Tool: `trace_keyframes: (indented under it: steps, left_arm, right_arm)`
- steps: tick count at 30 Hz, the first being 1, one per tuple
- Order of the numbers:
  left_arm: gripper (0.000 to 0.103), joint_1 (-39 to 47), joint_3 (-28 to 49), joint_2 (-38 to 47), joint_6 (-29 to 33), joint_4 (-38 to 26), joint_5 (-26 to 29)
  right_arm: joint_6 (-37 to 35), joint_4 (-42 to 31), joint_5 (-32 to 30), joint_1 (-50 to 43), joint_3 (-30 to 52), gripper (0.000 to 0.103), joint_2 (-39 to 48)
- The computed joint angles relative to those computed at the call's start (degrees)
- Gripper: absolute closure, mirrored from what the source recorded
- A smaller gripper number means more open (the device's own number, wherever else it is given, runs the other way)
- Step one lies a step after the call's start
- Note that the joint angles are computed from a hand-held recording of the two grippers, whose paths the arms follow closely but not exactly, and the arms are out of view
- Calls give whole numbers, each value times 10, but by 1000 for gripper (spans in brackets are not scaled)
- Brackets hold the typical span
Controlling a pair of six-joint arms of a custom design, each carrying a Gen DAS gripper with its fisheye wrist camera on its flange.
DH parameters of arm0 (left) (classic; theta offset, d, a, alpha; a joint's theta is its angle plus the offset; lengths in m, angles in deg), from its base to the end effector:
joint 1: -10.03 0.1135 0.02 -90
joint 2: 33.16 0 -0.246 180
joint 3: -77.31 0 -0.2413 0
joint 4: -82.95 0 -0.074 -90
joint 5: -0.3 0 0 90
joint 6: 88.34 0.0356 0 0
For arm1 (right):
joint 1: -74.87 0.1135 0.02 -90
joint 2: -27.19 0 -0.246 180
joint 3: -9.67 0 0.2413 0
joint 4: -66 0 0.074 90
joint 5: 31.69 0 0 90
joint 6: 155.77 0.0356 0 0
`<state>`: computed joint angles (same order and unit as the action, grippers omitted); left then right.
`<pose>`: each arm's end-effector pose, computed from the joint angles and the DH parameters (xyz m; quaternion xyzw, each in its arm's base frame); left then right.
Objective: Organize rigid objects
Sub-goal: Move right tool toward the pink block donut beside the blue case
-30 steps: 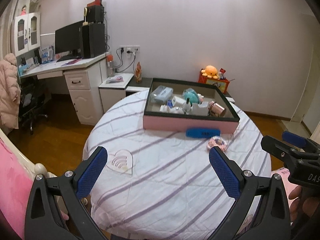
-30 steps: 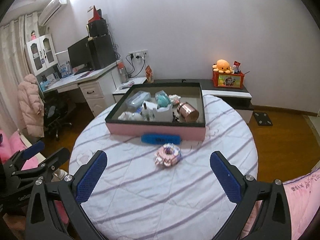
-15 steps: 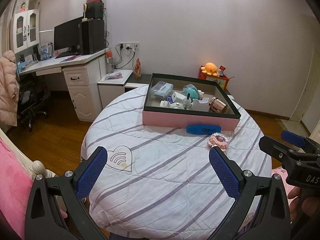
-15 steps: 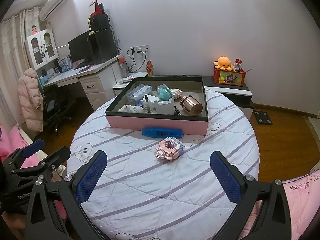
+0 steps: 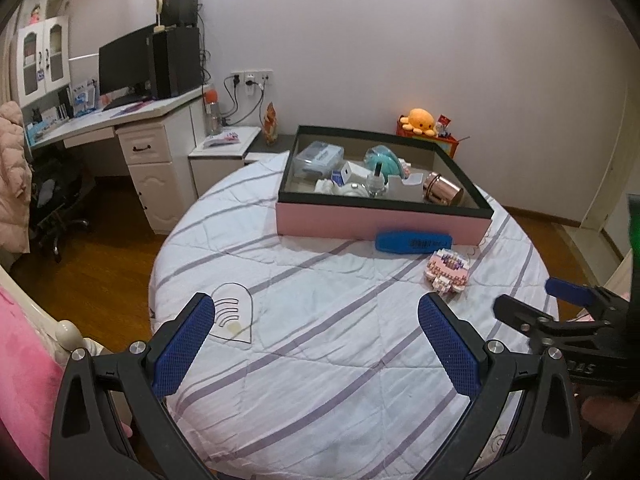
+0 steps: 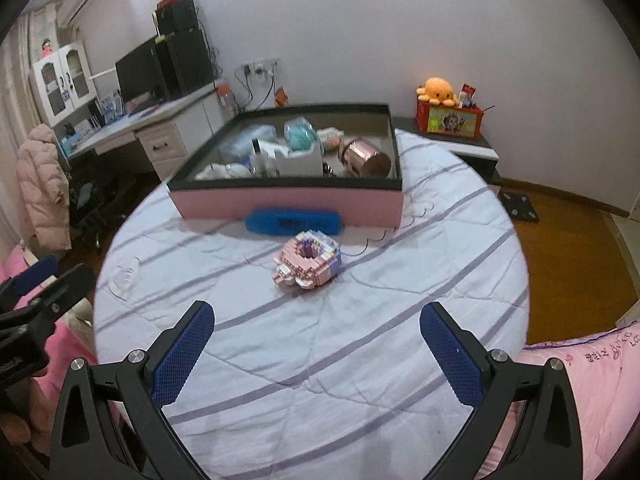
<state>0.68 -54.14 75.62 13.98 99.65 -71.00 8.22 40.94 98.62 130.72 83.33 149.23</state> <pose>0.2913 -0.0595 0.0628 0.2334 0.8785 -0.1392 0.3930 0.2097 0.2681 0.0447 0.1954 0.9095 -0.0221 0.3661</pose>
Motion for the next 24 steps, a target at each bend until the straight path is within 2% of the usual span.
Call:
trace_keyframes:
  steps: [8,13,17,19,20,24]
  left_arm:
    - [0,-22,69,83,-10,-7,-28]
    - [0,-28,119,128,-20,-31,-36]
    - [0,-38,152,156,-28,-44,-44]
    - [0,-43,164,167,-32,-50,-48]
    - [0,-47,171,172,-34,-54,-50]
    - [0,-59,187,184,-40,-61,-57]
  right_arm:
    - [-84,80,-58,-82,32,0,76]
    - [-127,100,-89,-121,62,1,114]
    - [-151,112,-100,-138,76,12,134]
    - [-166,119,-96,-139,76,22,136]
    - [-172,116,-93,-139,78,36,136]
    - [-195,146,-100,-143,55,38,125]
